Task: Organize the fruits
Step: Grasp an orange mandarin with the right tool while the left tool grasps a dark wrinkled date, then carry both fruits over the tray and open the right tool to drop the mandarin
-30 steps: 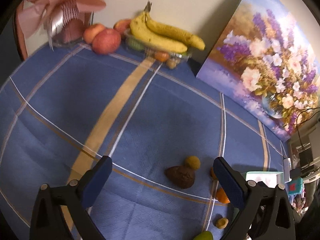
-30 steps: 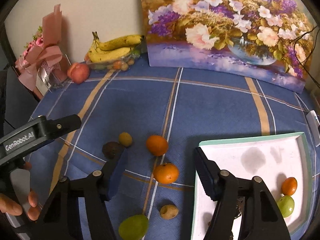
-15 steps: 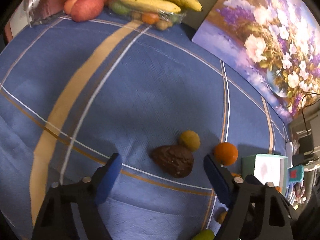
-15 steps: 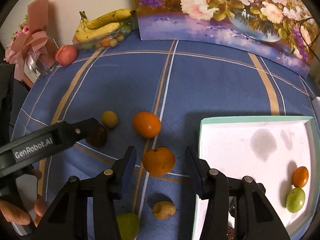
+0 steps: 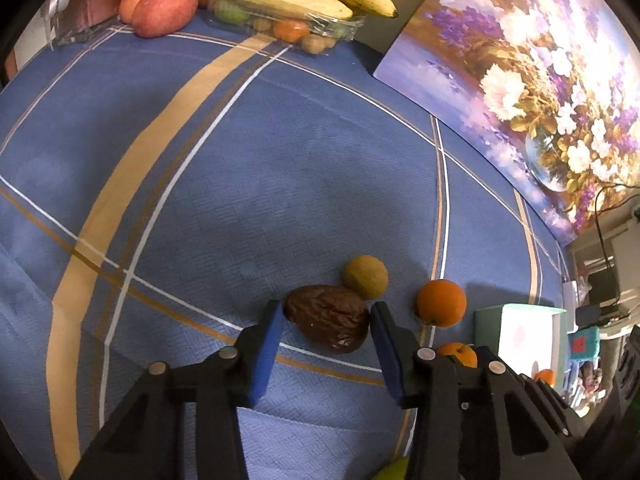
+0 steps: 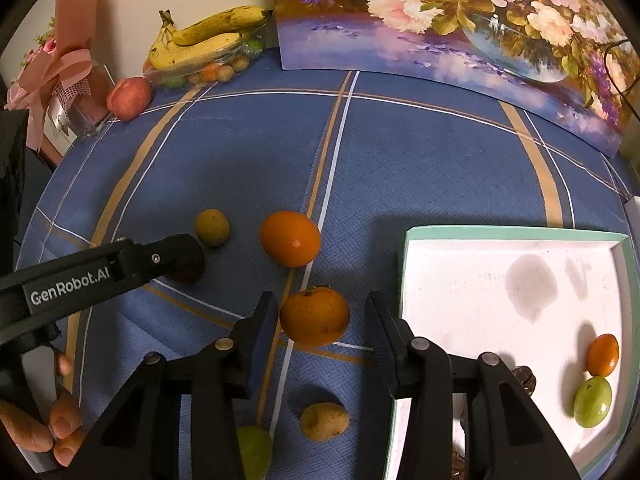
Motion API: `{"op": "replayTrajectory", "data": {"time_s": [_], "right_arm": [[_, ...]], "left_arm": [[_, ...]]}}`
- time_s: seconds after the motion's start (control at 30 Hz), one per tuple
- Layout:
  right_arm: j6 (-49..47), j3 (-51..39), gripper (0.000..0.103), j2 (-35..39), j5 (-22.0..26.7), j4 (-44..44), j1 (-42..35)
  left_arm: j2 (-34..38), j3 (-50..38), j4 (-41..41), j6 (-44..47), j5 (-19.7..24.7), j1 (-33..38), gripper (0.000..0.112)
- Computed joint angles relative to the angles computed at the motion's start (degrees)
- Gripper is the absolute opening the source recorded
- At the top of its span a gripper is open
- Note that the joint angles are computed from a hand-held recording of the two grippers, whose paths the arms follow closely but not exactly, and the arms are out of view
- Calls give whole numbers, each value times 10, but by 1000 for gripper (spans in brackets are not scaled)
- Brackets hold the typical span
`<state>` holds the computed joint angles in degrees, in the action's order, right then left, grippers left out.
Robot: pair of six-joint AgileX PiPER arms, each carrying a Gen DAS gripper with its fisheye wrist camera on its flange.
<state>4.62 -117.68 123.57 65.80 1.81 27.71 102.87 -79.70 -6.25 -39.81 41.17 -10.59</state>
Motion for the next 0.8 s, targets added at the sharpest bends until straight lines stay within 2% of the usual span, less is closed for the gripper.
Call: {"op": "replayTrajectory", "data": {"time_s": [0.3,0.63,0.8], "right_arm": [[-8,1,38,4,-4,4,2],[-17,20,37,-38,-28,17,-9],[-8,17,37,-58,-24,15,-18]], "left_arm": [[-8,2,2,-10,3,0,47],[-61,9,55,-50,8,-14,47],[-84,13,60,-56,3,-21,47]]}}
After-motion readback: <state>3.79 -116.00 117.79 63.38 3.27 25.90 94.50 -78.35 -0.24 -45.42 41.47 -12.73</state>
